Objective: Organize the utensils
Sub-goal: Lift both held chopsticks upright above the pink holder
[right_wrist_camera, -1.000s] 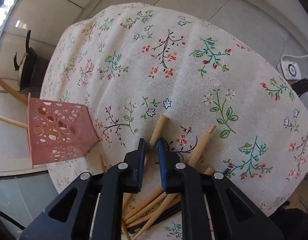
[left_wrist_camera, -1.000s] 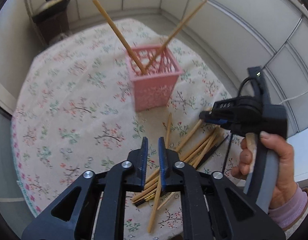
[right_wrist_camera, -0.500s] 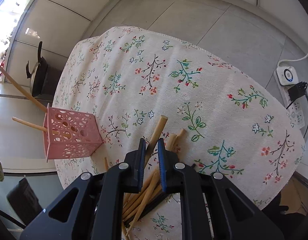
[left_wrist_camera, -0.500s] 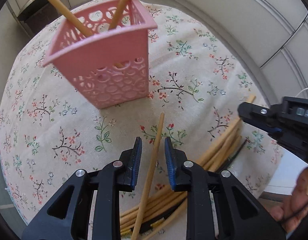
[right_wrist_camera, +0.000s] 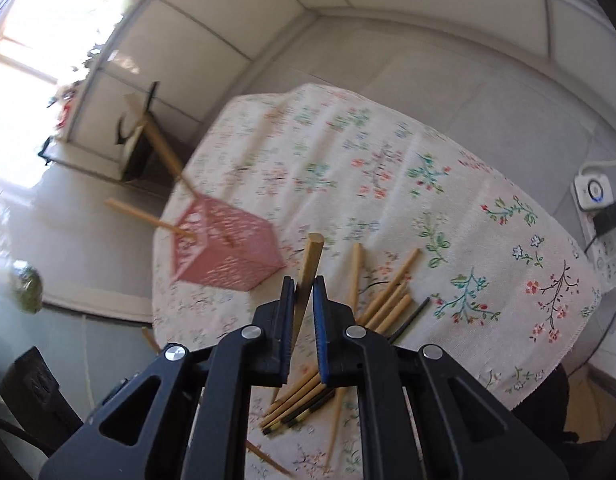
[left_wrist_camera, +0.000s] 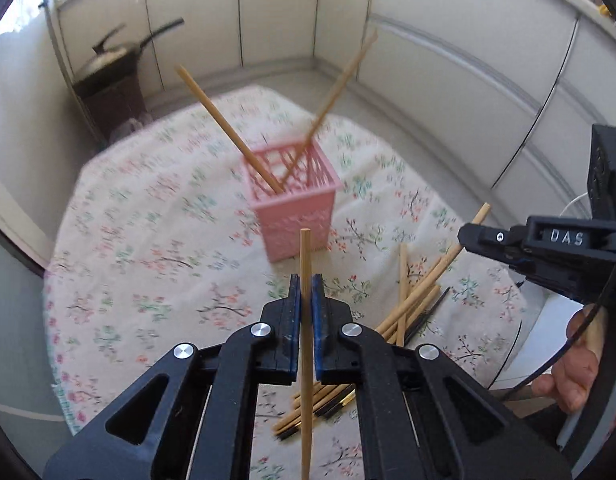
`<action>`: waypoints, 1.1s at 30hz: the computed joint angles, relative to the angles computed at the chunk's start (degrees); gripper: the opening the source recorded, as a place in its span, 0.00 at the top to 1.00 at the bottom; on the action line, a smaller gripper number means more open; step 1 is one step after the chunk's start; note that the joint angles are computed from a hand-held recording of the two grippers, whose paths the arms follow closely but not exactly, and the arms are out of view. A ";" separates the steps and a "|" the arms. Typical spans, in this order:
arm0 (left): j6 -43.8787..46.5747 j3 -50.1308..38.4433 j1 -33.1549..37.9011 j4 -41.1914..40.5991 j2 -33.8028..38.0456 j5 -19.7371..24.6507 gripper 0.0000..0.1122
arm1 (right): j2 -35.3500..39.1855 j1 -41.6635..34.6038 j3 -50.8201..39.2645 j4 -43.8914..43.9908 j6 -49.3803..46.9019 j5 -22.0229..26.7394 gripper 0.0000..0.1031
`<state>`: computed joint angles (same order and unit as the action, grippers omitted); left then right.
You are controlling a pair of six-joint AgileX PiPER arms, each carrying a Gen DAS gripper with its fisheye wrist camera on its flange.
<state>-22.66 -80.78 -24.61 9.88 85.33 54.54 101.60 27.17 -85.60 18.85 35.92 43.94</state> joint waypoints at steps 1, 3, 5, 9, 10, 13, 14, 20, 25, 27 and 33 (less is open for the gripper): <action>-0.88 1.00 -0.09 0.80 -2.61 -0.09 0.96 | -1.49 0.85 0.42 -0.46 -0.35 -0.38 0.91; -3.71 2.56 -0.92 3.44 -5.74 -0.44 0.96 | -4.19 2.90 0.71 -2.43 -0.44 -0.95 0.92; -4.79 4.03 -0.80 4.74 -9.06 -0.41 0.96 | -5.57 4.48 -0.08 -3.68 -0.82 -0.86 0.92; -8.69 4.51 -0.06 7.72 -14.13 0.19 0.96 | -8.16 7.09 -1.89 -6.97 -0.02 -0.15 0.93; -9.59 4.01 0.08 8.48 -14.54 0.02 0.96 | -8.61 7.19 -2.37 -7.39 0.20 0.10 0.93; -12.24 0.93 0.41 10.68 -15.15 -0.04 0.96 | -9.41 6.61 -4.70 -7.26 0.25 1.63 0.93; -12.90 -0.25 0.79 10.95 -15.10 -0.26 0.96 | -9.54 6.33 -5.47 -7.34 0.41 1.91 0.93; -12.75 -11.51 5.94 7.84 -10.47 -2.85 0.96 | -11.96 3.02 -6.60 -5.85 -0.74 1.97 0.93; -13.50 -17.69 10.05 3.39 -4.10 -7.19 0.96 | -12.61 -0.51 -5.89 -3.05 -2.63 1.17 0.93; -14.58 -19.53 10.77 3.20 -0.74 -8.36 0.96 | -12.30 -1.76 -5.61 -1.13 -4.08 1.16 0.93; -12.59 -21.90 13.14 -3.22 7.72 -9.34 0.95 | -10.84 -3.74 -6.23 2.59 -7.40 2.27 0.93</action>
<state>-35.24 -102.68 -11.47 6.66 93.05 45.19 90.76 23.43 -91.83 21.44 28.52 46.21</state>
